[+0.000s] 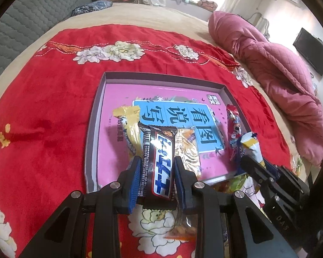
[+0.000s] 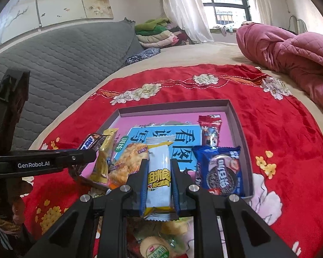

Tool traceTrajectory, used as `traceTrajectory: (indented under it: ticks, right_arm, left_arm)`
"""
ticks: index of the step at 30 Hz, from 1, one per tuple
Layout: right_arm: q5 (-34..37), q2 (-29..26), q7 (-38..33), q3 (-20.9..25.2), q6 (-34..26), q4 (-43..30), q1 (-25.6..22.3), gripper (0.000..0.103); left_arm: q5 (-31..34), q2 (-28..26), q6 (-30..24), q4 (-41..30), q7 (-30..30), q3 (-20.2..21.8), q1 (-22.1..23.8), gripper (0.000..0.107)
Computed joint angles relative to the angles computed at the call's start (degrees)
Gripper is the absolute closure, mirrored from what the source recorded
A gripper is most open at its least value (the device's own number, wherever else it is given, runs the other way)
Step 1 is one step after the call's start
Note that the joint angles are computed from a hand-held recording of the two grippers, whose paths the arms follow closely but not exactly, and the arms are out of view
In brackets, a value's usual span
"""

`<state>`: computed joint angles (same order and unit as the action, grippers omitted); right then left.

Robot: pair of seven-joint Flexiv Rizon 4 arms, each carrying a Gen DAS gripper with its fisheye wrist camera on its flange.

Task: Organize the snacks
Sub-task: 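Carry the Snickers bar with left tool while right tool carries the white wafer bar over the box, then lower and release the Snickers bar with left tool while right tool releases the wafer bar in the box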

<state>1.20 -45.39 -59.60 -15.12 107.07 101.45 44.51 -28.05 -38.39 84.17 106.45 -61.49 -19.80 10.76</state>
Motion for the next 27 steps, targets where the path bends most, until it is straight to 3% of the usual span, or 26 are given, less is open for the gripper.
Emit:
traceTrajectory:
  ticks: [11, 27]
  right_arm:
    - [-2.59, -2.50, 2.41, -0.53, -3.80, -4.05, -0.78, 0.083]
    - [-8.85, -4.40, 7.47, -0.80, -8.03, -6.03, -2.04, 0.083]
  left_arm:
    - [1.69, -2.32, -2.31, -3.78, -2.01, 3.94, -3.45, 0.077]
    - [3.17, -4.21, -4.60, -6.68, -3.45, 6.23, -5.25, 0.077]
